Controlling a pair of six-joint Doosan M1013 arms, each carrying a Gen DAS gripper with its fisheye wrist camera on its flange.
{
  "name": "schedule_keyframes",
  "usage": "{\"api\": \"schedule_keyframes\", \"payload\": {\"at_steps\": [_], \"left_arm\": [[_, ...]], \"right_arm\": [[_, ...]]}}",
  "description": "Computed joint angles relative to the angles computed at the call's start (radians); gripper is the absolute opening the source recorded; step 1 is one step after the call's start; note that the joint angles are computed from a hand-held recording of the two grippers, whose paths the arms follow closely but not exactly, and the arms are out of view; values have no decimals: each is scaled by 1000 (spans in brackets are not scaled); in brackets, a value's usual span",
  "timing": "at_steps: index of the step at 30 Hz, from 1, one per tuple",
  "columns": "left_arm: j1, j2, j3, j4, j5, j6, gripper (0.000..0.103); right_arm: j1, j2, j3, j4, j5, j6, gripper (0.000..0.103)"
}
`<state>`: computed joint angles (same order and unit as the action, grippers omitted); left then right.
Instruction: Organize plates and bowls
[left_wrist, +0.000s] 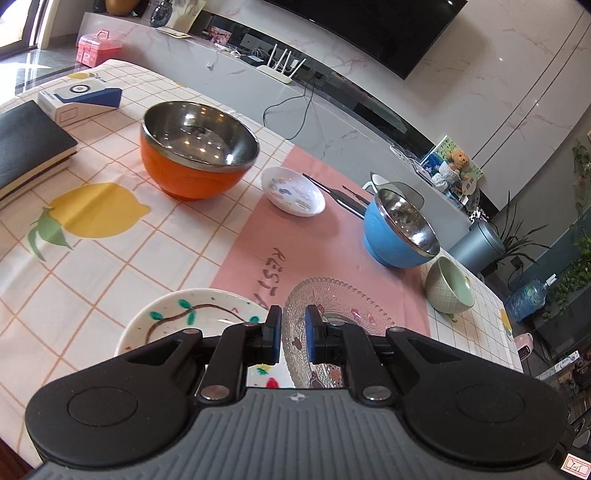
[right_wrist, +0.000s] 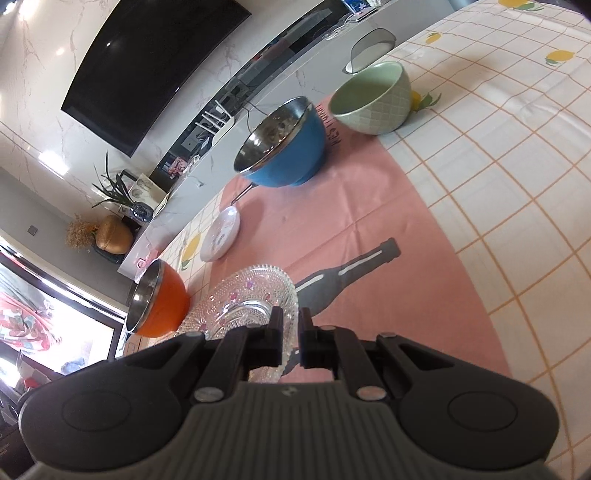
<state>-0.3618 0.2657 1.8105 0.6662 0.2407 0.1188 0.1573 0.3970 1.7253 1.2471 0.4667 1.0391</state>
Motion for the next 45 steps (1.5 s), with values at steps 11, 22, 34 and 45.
{"api": "schedule_keyframes", "payload": {"at_steps": [11,22,34,45], "left_arm": [[38,-69,108,171,30,-242,14],[45,-60,130,152,18,-223,14],[21,-46,120,248,76,-262,14],[-20,-33,115,404,178,-342,15]], "right_arm": [[71,7,-19,-63,66,-22,6],[97,14,-29,-172,47,19,6],[106,17,-27,-205,13,-4,6],[123,5,-10,-214,-43,-58,7]]}}
